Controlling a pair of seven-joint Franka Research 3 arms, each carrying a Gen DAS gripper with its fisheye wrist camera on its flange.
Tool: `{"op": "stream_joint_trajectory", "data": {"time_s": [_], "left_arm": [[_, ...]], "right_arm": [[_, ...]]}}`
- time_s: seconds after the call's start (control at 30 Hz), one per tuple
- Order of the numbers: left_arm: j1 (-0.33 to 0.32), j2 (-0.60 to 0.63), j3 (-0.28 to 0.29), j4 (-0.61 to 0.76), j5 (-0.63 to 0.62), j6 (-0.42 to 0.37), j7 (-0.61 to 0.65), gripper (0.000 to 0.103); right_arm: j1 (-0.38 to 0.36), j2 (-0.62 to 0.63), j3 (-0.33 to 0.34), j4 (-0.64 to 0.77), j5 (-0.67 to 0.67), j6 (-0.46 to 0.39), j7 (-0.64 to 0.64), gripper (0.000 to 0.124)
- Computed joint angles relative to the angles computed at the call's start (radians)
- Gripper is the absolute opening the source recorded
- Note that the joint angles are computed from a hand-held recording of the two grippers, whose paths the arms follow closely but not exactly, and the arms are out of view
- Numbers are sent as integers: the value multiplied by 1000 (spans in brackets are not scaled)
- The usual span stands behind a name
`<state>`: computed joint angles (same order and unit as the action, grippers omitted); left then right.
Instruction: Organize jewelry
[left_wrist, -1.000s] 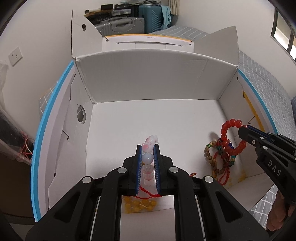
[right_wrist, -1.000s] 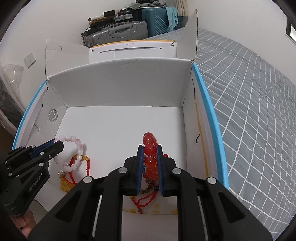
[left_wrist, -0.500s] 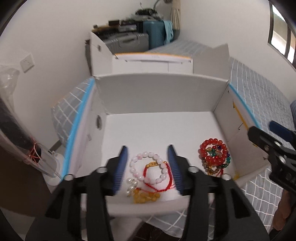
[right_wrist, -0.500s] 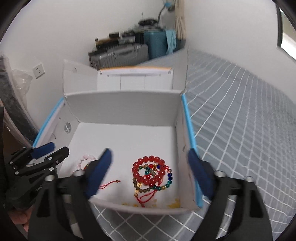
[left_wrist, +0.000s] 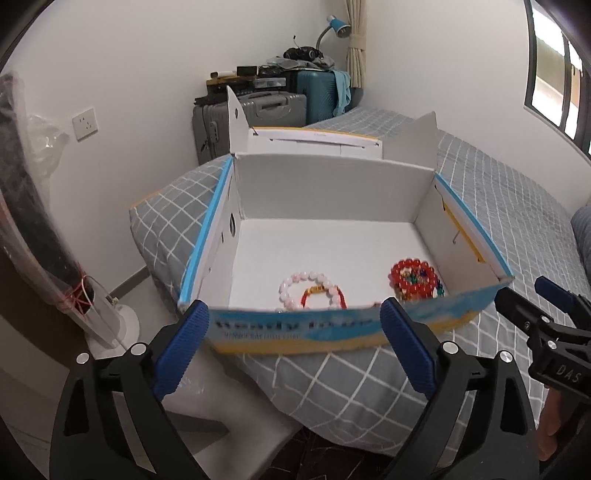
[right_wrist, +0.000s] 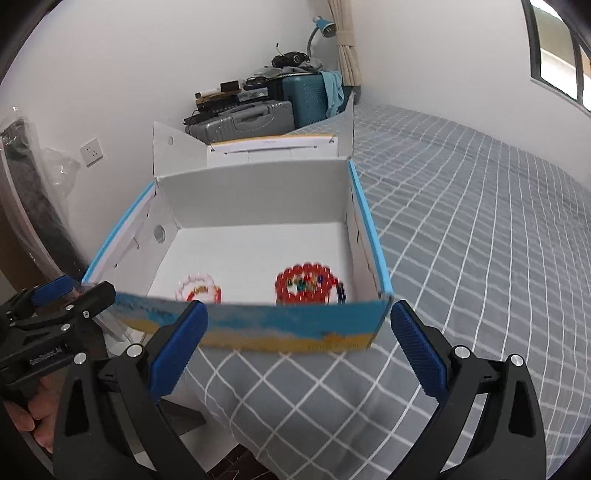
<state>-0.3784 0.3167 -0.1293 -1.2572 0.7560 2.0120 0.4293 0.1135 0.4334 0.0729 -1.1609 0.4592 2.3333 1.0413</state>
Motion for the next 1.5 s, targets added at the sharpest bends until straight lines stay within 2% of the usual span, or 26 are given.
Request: {"op": "stream_joint_trajectory", "data": {"time_s": [0.13, 0.37, 1.13, 1.5], "left_arm": [[7, -28, -8, -57, -14, 23, -12, 94], [20, -44, -19, -93, -29, 40, -16, 95], [29, -47, -23, -106, -48, 69, -7, 97], [31, -46, -23, -99, -52, 56, -5, 97]], "right_arm": [[8, -38, -5, -81, -7, 36, -4, 95], [25, -66, -14, -141, -31, 84, -2, 95], [28, -53, -18, -128, -65, 91, 31, 95], [29, -46, -20, -116, -75, 83, 41, 95]]}}
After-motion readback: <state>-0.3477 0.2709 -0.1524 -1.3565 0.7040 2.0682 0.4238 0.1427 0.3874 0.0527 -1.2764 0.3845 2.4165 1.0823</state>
